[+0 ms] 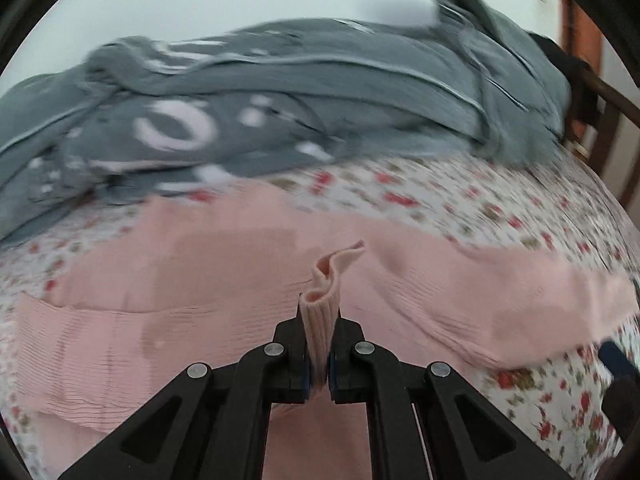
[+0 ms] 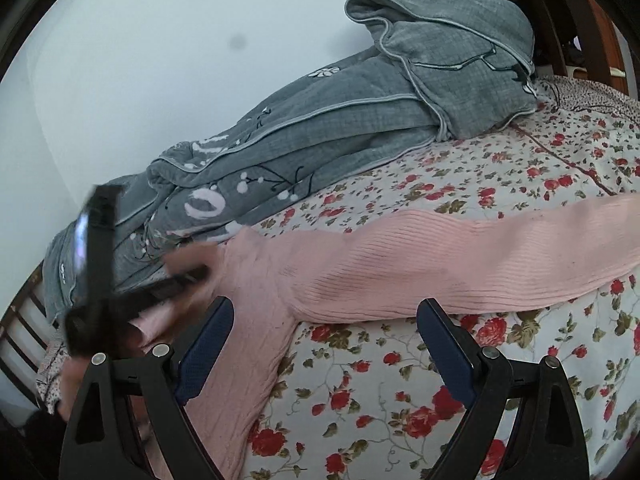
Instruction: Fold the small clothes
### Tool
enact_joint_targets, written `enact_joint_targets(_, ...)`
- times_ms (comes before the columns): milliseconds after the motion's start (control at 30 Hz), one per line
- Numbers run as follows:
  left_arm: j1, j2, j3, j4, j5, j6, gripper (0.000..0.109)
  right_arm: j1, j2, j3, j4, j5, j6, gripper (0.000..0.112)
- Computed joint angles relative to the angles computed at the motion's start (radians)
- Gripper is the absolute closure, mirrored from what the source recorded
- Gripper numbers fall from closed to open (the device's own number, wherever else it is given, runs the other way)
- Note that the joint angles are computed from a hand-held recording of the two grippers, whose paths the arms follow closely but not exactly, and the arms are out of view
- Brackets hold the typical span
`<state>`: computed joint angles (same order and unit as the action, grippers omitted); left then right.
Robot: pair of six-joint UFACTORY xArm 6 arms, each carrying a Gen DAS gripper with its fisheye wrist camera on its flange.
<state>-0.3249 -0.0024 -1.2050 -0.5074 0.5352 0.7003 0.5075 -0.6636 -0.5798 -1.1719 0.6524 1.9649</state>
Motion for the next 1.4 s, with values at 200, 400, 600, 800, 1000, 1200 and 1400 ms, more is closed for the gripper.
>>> enact_joint_targets(200,0.062,-0.021,-0.045,-0.156,0.218,0.151,0.066,-0.004,0.010,-0.003,0.002,-0.004,-0.014,0.020)
enact_joint_targets(400,0.235,-0.112,0.011,-0.328,0.168,0.295,0.033,0.016,0.092,-0.085,0.038,0.009,-0.133,0.021)
enact_joint_targets(600,0.386,-0.040,0.012,-0.295,-0.101,0.204,0.031,0.012,0.248,-0.233,0.109,-0.036,-0.336,0.044)
enact_joint_targets(800,0.461,0.113,-0.134,-0.255,-0.039,0.151,0.031,-0.041,0.472,-0.418,0.446,-0.038,-0.647,0.063)
enact_joint_targets(1000,0.501,0.184,-0.228,-0.294,0.153,0.191,0.030,-0.044,0.574,-0.476,0.474,-0.016,-0.681,0.092)
enact_joint_targets(1200,0.543,0.211,-0.270,-0.359,0.218,0.161,0.030,-0.037,0.476,-0.396,0.195,-0.067,-0.422,0.109)
enact_joint_targets(1400,0.533,0.178,-0.251,-0.460,0.238,0.255,0.030,-0.018,0.430,-0.364,0.177,0.022,-0.365,0.109)
